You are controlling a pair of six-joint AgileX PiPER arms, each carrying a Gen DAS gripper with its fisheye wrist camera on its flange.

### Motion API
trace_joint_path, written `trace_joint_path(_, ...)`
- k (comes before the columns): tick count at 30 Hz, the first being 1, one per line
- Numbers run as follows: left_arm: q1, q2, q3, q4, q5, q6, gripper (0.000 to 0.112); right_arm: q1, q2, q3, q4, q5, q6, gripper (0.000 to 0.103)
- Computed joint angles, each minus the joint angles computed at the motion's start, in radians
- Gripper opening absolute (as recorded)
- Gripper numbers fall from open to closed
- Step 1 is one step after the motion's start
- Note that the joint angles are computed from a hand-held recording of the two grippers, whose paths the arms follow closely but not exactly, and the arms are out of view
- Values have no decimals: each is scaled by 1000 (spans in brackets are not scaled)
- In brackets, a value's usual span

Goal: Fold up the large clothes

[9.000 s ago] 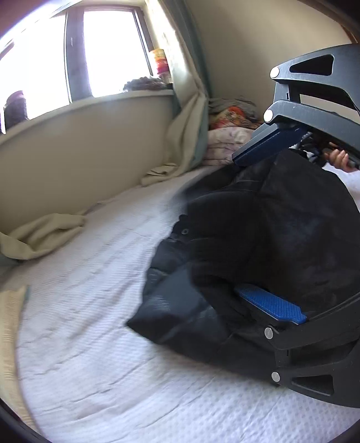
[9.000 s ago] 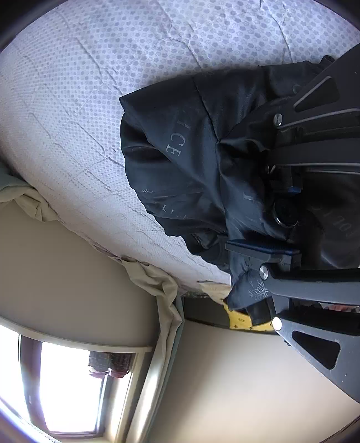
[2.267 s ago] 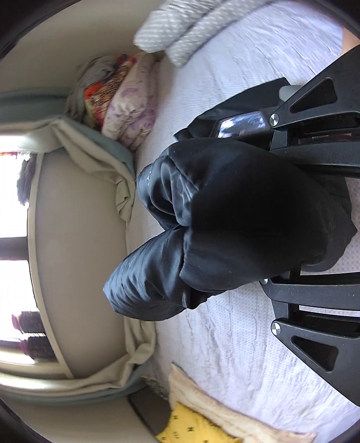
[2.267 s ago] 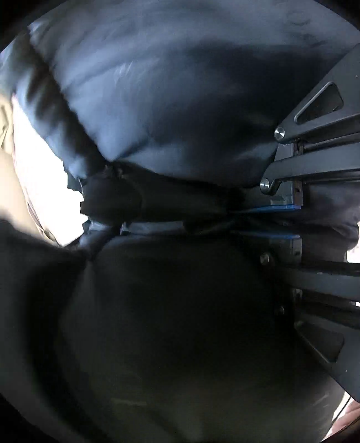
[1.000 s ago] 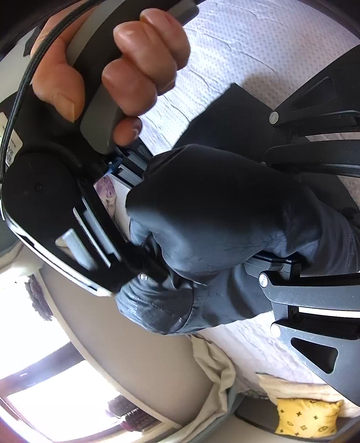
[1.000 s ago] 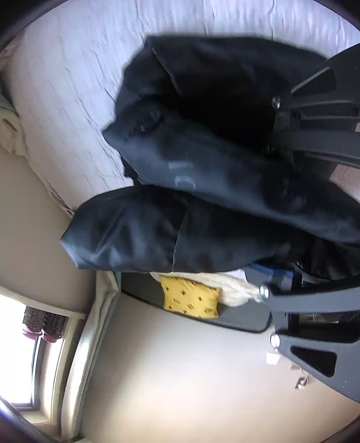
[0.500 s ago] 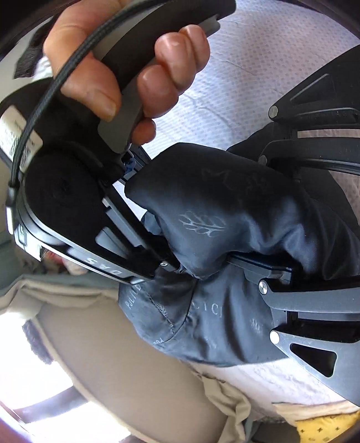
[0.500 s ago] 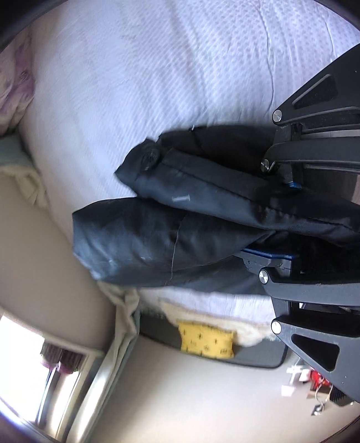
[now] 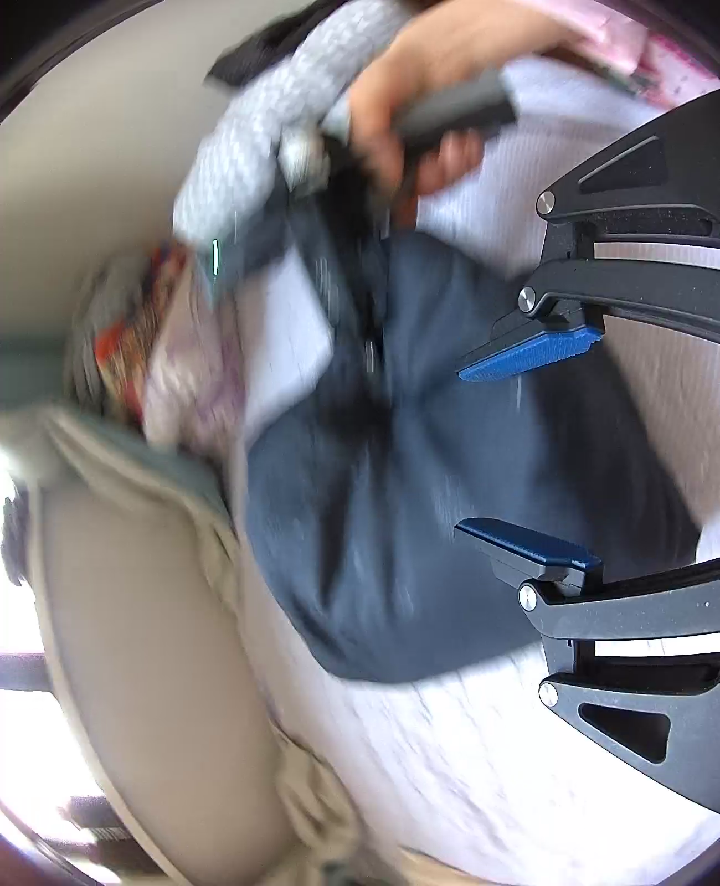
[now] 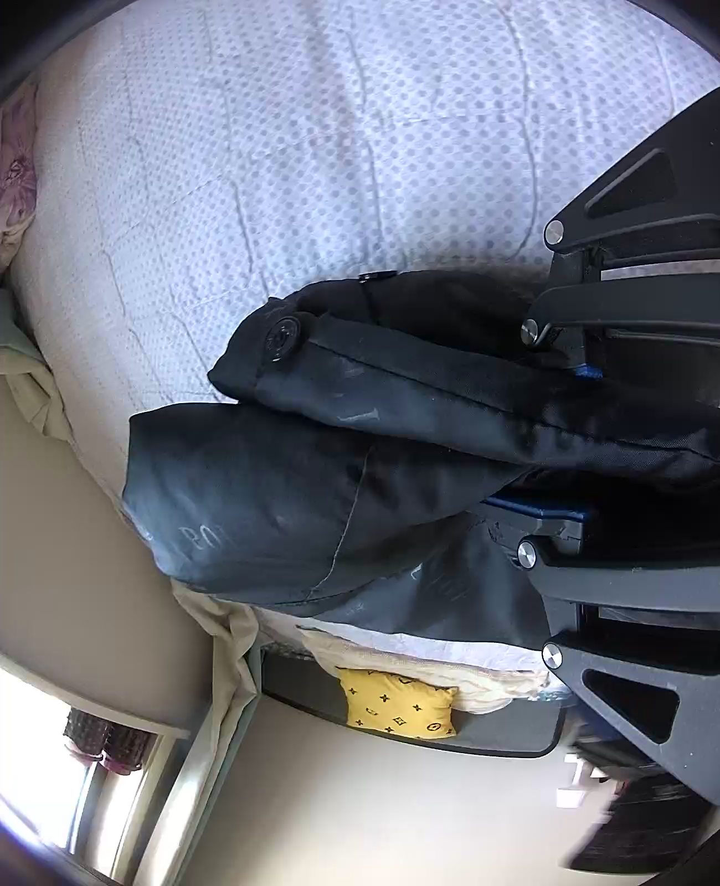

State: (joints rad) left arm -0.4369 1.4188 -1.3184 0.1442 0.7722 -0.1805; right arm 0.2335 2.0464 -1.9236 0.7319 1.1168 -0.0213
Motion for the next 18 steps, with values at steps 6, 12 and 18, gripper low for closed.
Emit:
trace_joint_path(6, 15, 63, 4, -12, 16, 75, 61, 12, -52, 57, -103, 20, 46, 35)
trace_joint_path(12, -22, 95, -2, 71, 12, -33, 63, 79, -177, 76, -355, -54, 202, 54)
trace_joint_path(18, -94, 103, -15, 154, 52, -152, 63, 196, -341, 165, -484, -250, 217, 35)
